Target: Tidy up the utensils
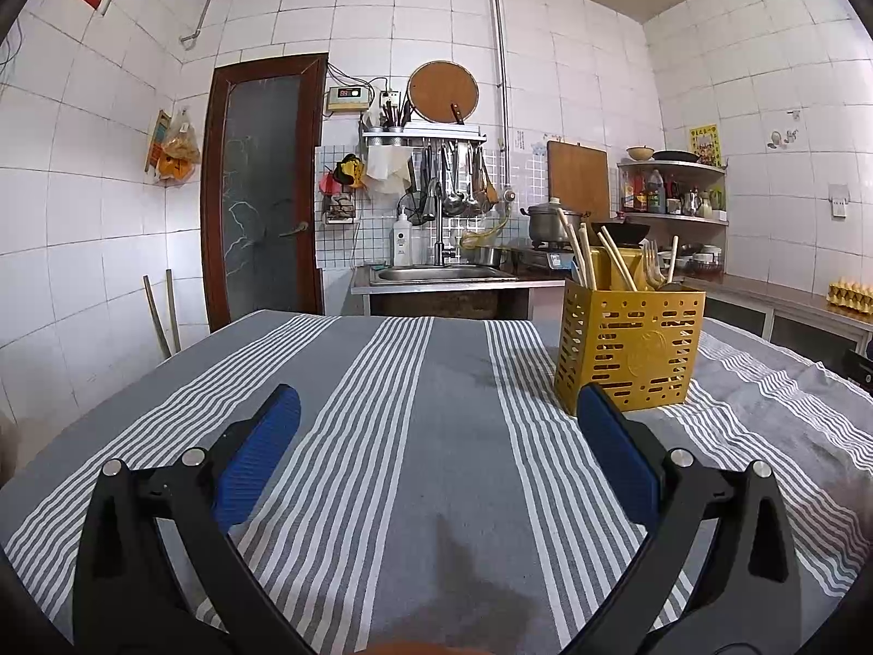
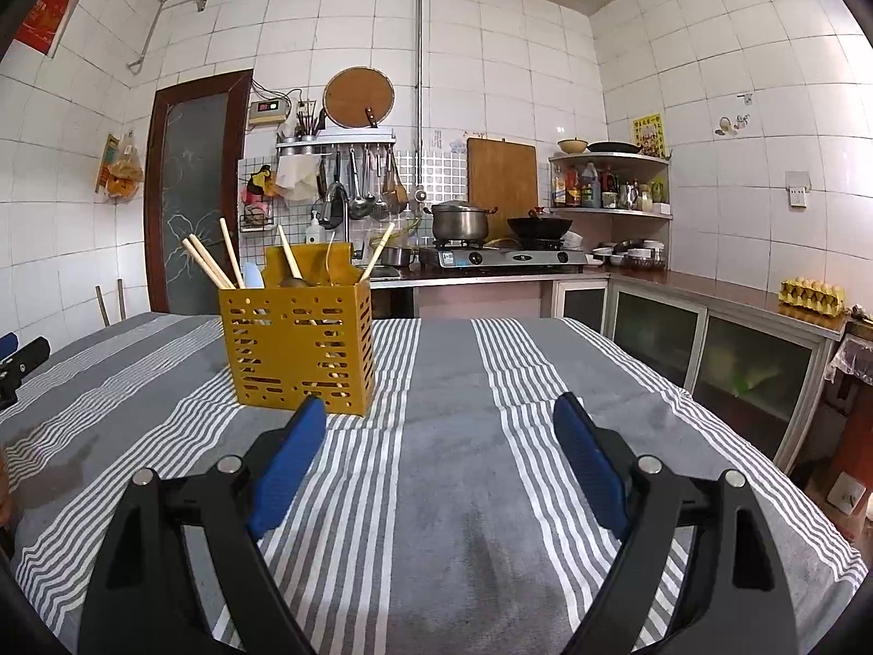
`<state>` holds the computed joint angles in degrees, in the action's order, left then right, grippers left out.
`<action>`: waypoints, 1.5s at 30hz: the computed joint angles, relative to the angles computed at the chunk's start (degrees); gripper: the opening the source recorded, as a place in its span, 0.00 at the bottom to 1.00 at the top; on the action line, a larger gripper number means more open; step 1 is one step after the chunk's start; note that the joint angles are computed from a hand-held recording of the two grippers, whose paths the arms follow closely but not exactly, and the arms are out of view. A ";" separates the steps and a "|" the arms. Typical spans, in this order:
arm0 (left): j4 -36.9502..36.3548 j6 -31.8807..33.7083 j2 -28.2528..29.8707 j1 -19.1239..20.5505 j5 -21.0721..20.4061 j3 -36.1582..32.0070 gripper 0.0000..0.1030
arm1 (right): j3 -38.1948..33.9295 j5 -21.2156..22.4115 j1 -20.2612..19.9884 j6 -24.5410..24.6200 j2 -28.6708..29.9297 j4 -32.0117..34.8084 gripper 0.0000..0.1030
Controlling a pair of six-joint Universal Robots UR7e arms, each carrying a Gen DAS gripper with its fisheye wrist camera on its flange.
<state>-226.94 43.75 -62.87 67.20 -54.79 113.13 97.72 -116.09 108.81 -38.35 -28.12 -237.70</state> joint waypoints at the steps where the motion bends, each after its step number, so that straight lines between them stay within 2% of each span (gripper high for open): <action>1: 0.00 -0.02 0.02 -0.01 0.04 0.00 0.95 | 0.05 0.03 -0.02 0.09 0.02 -0.10 0.81; 45: 0.23 0.27 0.55 -0.31 0.42 0.03 0.95 | 0.28 -0.13 0.03 0.44 -0.12 0.25 0.81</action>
<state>-226.71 44.02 -62.32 66.89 -54.37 113.16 98.00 -116.22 108.84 -37.91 -28.24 -237.45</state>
